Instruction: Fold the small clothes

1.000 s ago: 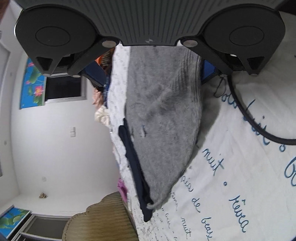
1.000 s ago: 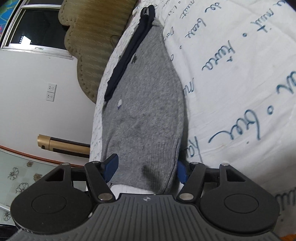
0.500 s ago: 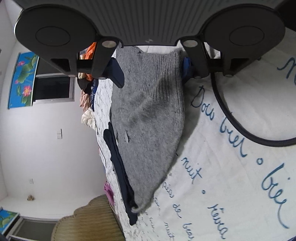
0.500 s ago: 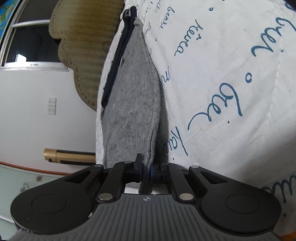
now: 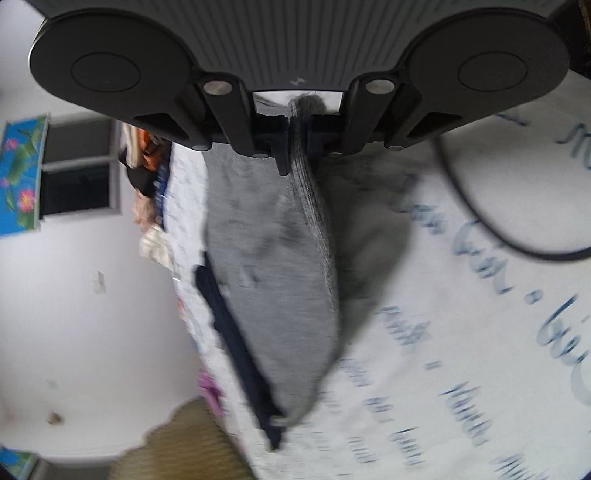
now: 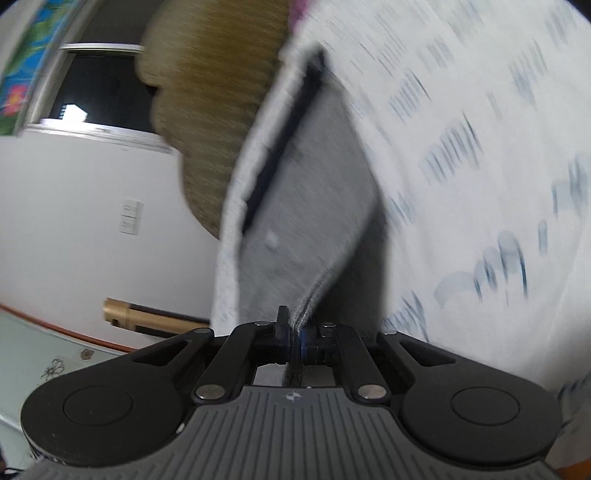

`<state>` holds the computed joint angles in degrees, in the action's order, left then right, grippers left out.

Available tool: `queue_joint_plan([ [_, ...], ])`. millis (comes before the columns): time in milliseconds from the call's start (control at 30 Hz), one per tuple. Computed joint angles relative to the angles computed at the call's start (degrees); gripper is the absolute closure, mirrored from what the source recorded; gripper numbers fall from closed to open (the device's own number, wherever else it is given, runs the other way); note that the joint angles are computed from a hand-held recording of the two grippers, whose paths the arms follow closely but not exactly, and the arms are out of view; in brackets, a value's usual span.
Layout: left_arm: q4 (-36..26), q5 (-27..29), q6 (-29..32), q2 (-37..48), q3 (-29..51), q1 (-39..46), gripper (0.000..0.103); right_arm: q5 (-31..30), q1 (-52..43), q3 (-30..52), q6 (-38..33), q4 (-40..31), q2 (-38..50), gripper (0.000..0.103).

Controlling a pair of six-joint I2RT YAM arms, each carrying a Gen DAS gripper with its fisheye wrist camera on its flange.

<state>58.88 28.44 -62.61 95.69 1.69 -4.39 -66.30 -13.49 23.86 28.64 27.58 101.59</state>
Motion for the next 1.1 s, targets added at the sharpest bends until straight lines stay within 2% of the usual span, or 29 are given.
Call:
queue_joint_plan([
  [67,-6.57,0.88,2.51,-6.18,0.67,-0.29,0.095,-2.04,-3.10,3.38,-5.39,-10.80,-6.78,0.094],
  [133,-8.66,0.76,4.31,-5.94,1.10,-0.22,0.095,-2.41,-4.96,8.13,-12.98,-23.08,-8.81,0.094],
  [200,-3.69,1.01,3.70,2.65,1.20,1.13,0.095,0.29,-5.21,12.17,-21.53,-33.61,-5.33,0.094],
  [233,0.40,1.42,2.54,8.02,1.30,1.64,0.095,1.85,-4.90,13.13,-24.08,-35.62,-1.87,0.094],
  [300,7.35,1.77,0.26,15.28,0.90,1.91,0.095,5.66,-4.00,12.30,-23.51,-31.88,4.72,0.093],
  [333,8.47,1.55,0.12,16.00,0.57,1.60,0.095,6.97,-3.56,11.14,-21.79,-28.04,7.24,0.093],
  [400,5.61,2.39,1.41,13.86,0.65,1.81,0.095,6.32,-3.40,8.13,-17.54,-19.21,10.30,0.090],
  [433,4.68,2.25,1.37,13.04,0.76,1.68,0.095,5.65,-3.68,7.26,-16.74,-16.95,10.92,0.091],
  [533,1.99,2.88,1.58,12.52,2.30,1.35,0.094,4.18,-4.33,7.90,-16.20,-17.29,11.68,0.073],
  [567,1.75,2.84,1.48,12.92,2.96,0.76,0.094,3.52,-4.55,8.01,-15.94,-16.58,11.96,0.071],
  [633,-0.38,0.93,0.82,11.86,4.14,-1.45,0.095,3.78,-4.16,8.35,-15.36,-16.04,12.35,0.071],
  [667,-2.26,-0.83,1.09,10.48,4.50,-2.54,0.095,3.97,-3.67,8.45,-14.32,-14.98,12.80,0.085],
  [700,-5.73,-1.52,2.28,8.11,4.93,-2.90,0.097,4.37,-3.06,8.39,-13.25,-13.66,13.00,0.092],
  [733,-11.74,-2.82,3.60,3.67,5.45,-3.36,0.098,5.37,-2.62,8.78,-13.93,-14.63,12.97,0.093],
  [867,-36.58,-4.79,10.32,-20.05,6.26,-1.75,0.099,3.35,-2.90,8.17,-16.52,-19.76,6.41,0.094],
  [933,-42.19,-5.56,13.70,-23.02,7.31,-0.87,0.099,3.56,-2.58,8.12,-18.20,-22.66,3.24,0.094],
  [967,-42.16,-5.54,14.46,-20.19,7.85,-0.25,0.099,5.09,-2.21,9.04,-20.20,-24.94,3.88,0.094],
  [1033,-37.11,-5.53,14.63,-10.94,8.21,0.19,0.099,8.92,-1.37,11.10,-21.35,-26.10,8.62,0.094],
  [1100,-31.44,-5.85,13.47,-8.49,6.45,-0.23,0.098,6.11,-2.23,10.53,-18.79,-20.89,12.69,0.094],
])
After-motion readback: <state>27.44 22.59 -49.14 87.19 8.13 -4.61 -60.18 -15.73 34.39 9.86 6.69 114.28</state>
